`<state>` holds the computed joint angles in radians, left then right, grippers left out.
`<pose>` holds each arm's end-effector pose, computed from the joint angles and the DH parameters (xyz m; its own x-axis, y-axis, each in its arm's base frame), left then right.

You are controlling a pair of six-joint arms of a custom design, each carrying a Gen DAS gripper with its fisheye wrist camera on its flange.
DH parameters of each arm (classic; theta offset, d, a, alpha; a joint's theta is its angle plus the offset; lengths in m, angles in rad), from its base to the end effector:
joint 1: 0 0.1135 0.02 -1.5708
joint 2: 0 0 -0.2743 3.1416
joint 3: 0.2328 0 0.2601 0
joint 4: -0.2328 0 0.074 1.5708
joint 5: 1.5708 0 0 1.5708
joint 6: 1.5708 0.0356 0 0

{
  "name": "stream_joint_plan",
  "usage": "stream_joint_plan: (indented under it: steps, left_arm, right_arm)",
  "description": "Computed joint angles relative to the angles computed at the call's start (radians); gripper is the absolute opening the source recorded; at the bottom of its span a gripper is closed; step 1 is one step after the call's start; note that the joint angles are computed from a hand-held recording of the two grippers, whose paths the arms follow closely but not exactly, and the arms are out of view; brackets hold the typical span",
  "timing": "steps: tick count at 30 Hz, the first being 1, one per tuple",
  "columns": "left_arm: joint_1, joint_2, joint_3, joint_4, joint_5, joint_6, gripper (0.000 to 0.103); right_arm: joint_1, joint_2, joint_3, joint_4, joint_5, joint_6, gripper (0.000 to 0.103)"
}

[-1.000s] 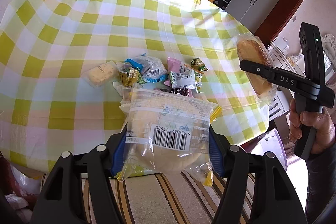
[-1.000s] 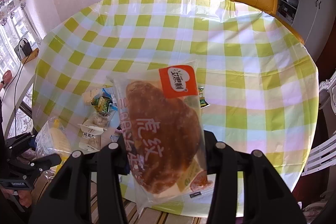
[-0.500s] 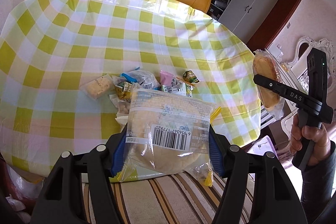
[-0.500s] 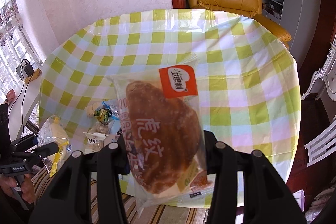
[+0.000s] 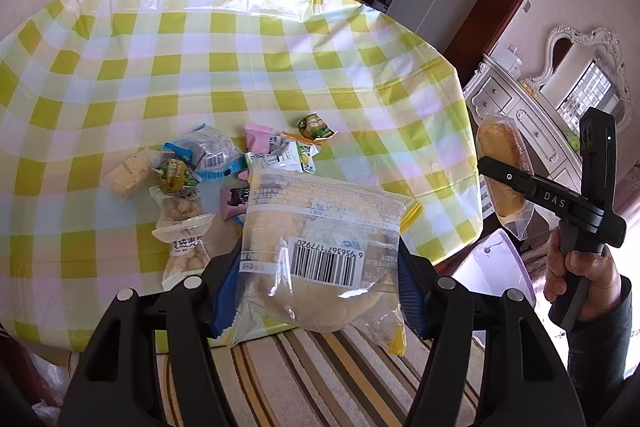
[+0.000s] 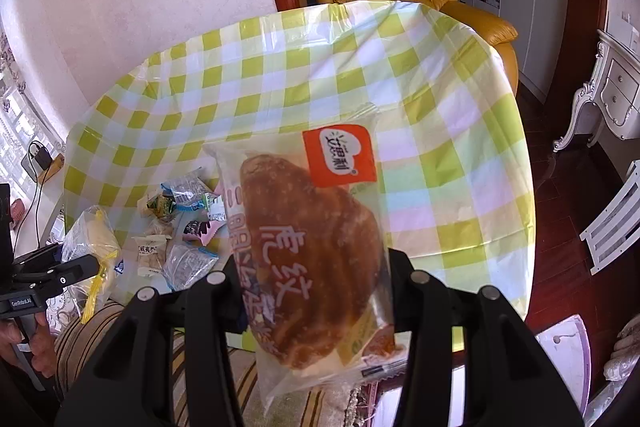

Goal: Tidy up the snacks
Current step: 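Carry both bags to the white box and open both tools to drop them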

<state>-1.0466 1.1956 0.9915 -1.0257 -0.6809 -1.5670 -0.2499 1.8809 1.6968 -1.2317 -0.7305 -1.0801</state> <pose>0.1262 -0.1736 0.2804 -0.5691 -0.5680 -0.5945 -0.4695 0.8180 -0.3322 0.3731 -0.0707 0.2881 -0.5256 -0.5439 -0.6542 -0.8046 0.5676 0.1745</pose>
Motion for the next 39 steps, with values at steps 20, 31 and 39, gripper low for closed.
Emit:
stream_joint_plan:
  steps: [20,31,39]
  left_arm:
    - [0.177,0.801,0.578,0.418,0.54,0.673,0.063]
    - [0.186,1.111,0.94,0.255,0.663,0.756,0.064]
    - [0.198,1.163,1.004,0.217,0.697,0.753,0.066]
  right_arm:
    - [-0.304,0.299,0.056,0.291,0.221,0.029,0.047]
    - [-0.333,0.431,0.108,0.348,0.313,0.047,0.047]
    - [-0.341,0.461,0.126,0.35,0.332,0.055,0.051]
